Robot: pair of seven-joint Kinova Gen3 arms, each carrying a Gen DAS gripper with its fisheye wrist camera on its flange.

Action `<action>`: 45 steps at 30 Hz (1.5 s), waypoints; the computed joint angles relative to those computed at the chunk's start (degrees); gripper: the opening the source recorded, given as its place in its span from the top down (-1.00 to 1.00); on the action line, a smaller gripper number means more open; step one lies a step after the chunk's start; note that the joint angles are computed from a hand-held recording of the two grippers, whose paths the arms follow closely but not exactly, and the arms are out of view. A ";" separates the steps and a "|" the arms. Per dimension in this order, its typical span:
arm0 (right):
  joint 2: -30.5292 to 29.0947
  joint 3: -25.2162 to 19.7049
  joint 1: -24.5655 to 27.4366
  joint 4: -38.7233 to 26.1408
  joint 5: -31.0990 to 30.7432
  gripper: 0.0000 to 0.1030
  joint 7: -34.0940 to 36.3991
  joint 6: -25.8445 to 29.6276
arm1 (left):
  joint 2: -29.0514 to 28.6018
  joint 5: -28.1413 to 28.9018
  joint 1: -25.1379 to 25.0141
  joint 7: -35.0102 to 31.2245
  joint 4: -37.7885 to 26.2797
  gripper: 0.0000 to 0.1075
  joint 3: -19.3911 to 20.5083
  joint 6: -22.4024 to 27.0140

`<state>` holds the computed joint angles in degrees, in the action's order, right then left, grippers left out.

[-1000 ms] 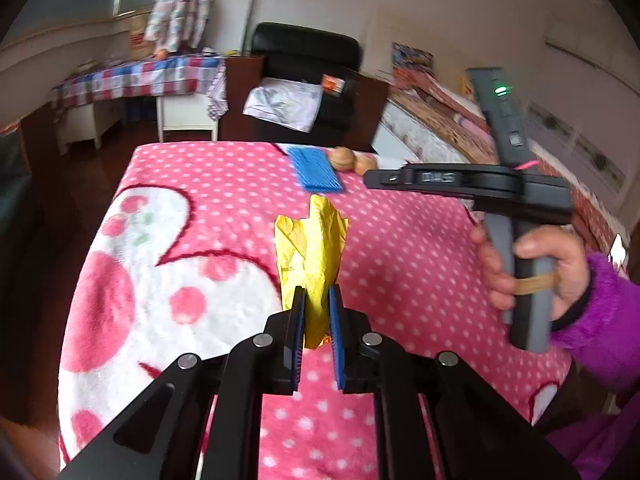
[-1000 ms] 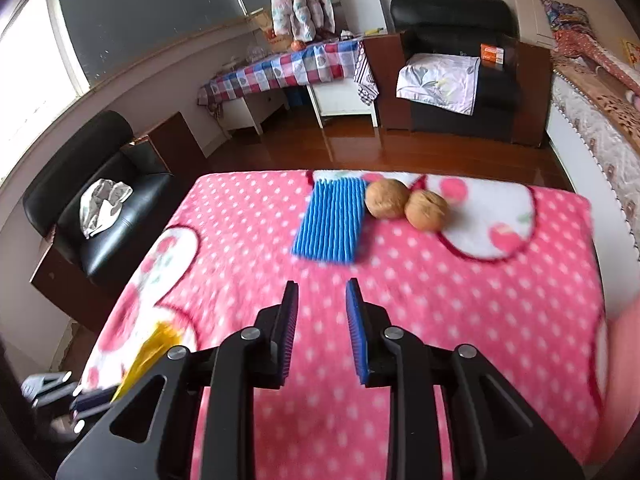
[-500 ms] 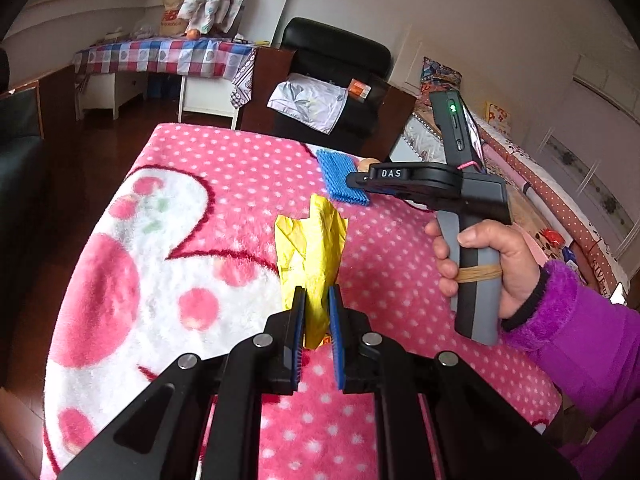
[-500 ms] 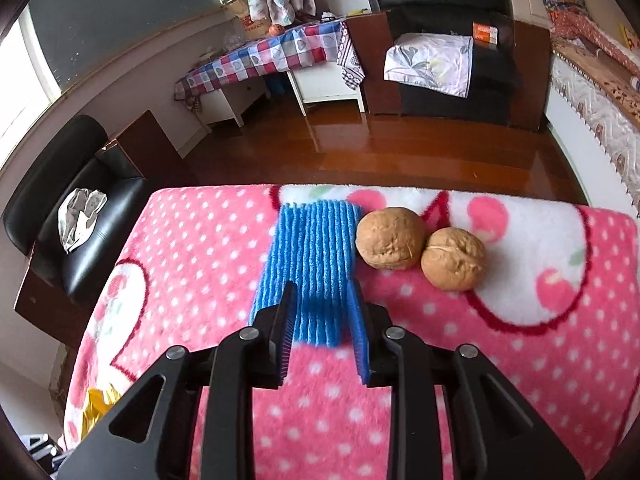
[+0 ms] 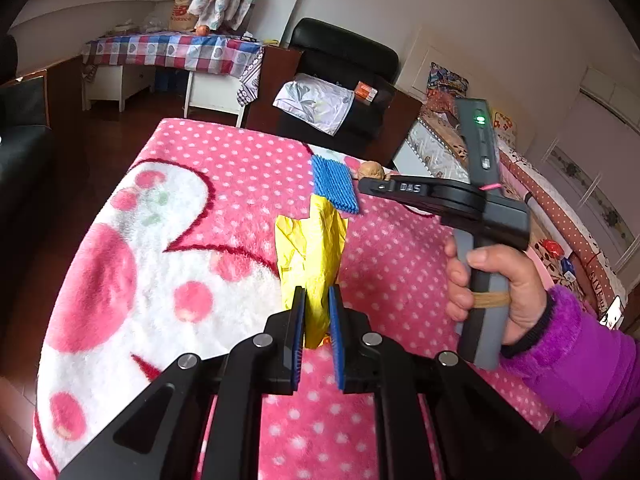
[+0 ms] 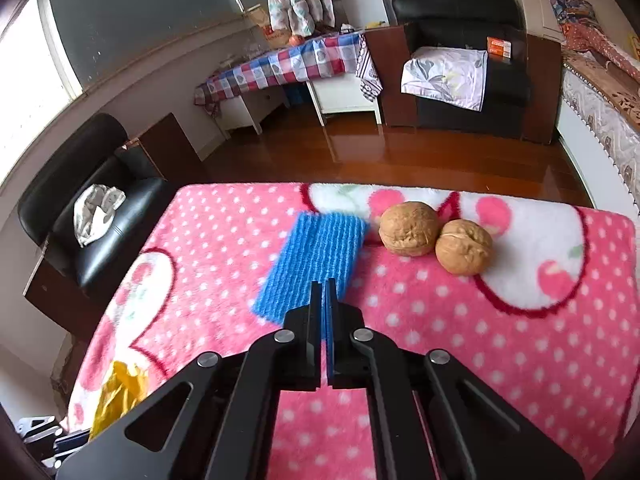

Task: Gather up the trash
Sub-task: 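Grasp the blue brush pad with the right gripper while the left gripper holds the yellow wrapper, then carry the yellow wrapper and blue brush pad over the pink bucket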

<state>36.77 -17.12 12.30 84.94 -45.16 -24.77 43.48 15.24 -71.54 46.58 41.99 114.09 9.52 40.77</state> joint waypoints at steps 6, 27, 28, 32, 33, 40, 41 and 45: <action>-2.61 -0.02 3.85 2.18 -2.34 0.98 4.56 4.63 | -0.07 0.25 1.40 0.60 -0.84 0.80 0.83 2.60; 2.37 0.02 -3.19 -2.58 5.99 0.78 -6.83 -1.26 | -0.46 1.43 0.97 1.71 -0.26 0.80 0.92 2.66; 2.22 -0.46 -2.62 -2.24 5.64 0.87 -6.15 -1.56 | -0.40 1.53 0.91 1.57 -0.37 0.80 0.92 2.64; 0.41 -2.98 1.38 0.64 2.30 0.87 -1.01 -2.11 | -0.15 1.80 1.40 1.02 -1.15 0.80 0.99 3.43; -0.11 -3.24 2.41 1.18 1.41 0.87 0.31 -1.61 | -0.05 1.94 1.62 0.67 -1.52 0.80 1.09 3.87; -3.78 -2.52 10.59 4.71 -6.64 0.87 10.15 6.71 | 0.97 2.15 3.32 -0.98 -4.42 0.80 1.28 6.06; -4.25 -2.11 11.99 5.07 -7.74 0.87 11.44 8.46 | 1.21 2.18 3.56 -1.34 -5.03 0.80 1.28 6.24; -6.08 0.60 15.69 6.21 -10.94 0.87 15.01 13.48 | 2.49 2.47 4.51 -3.75 -8.11 0.80 1.07 6.33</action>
<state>30.70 -16.53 27.99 91.15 -56.10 -9.76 56.96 17.72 -69.07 51.09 38.25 105.98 10.59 47.10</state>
